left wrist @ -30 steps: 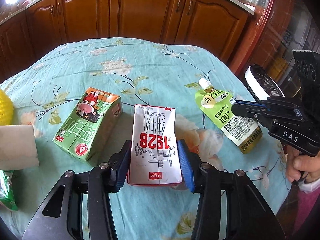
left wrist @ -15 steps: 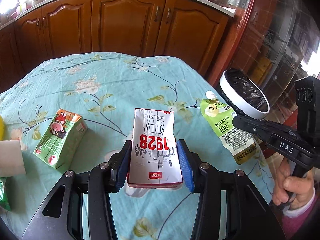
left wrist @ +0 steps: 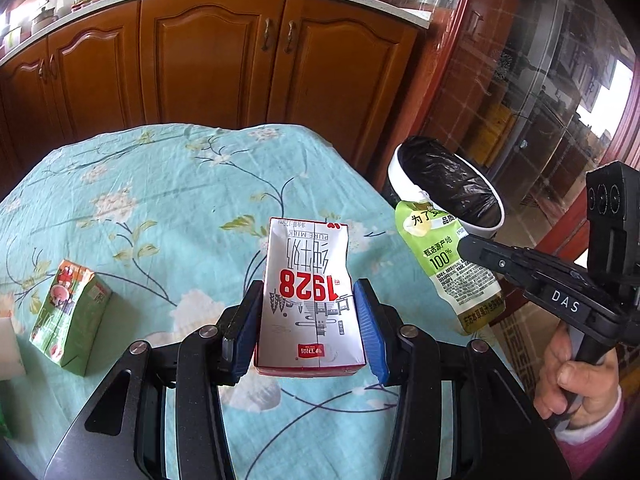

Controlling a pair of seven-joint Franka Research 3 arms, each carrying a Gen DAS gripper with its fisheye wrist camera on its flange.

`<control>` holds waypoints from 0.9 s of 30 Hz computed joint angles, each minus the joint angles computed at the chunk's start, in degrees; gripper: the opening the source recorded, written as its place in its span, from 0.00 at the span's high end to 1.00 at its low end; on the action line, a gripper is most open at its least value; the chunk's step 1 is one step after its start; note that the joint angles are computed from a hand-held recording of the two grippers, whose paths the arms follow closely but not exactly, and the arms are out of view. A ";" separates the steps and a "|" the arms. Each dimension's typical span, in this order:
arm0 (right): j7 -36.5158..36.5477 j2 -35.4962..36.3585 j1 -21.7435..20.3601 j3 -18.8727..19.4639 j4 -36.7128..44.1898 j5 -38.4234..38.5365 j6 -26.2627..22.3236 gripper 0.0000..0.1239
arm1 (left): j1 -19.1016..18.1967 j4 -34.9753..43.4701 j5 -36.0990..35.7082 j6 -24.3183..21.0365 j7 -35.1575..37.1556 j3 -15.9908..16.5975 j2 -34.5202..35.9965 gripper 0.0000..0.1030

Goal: Collect trash
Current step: 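Carry the white carton with the left tool while the right tool carries the green pouch over the bin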

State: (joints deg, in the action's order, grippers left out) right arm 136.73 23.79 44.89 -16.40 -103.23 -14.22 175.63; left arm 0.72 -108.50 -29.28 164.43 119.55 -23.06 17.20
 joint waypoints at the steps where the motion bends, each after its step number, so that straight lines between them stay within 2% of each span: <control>1: 0.74 -0.33 0.72 -0.99 -0.50 -0.36 0.18 0.98 | -0.15 0.28 0.06 -0.05 0.09 -0.19 0.09 0.57; 10: 10.62 -4.10 7.32 -11.19 -5.52 -8.67 1.59 0.98 | -2.76 5.05 3.06 -1.30 -0.85 -1.00 2.49 0.57; 13: 14.51 -5.21 8.30 -13.37 -6.73 -12.52 1.80 0.98 | -3.60 7.03 4.53 -1.93 -1.63 -1.29 3.77 0.57; 22: 23.90 -8.15 7.07 -15.23 -9.40 -22.82 1.58 0.98 | -6.09 13.57 10.09 -4.26 -4.71 -1.52 8.12 0.57; 27: 27.13 -8.88 3.59 -13.02 -9.60 -26.62 1.14 0.98 | -7.72 18.20 13.17 -6.42 -6.87 -1.23 11.15 0.57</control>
State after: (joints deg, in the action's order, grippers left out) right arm 163.85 14.90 48.49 -29.42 -112.83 -40.84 176.77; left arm -7.00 -90.31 -16.11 158.01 112.69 -24.29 28.35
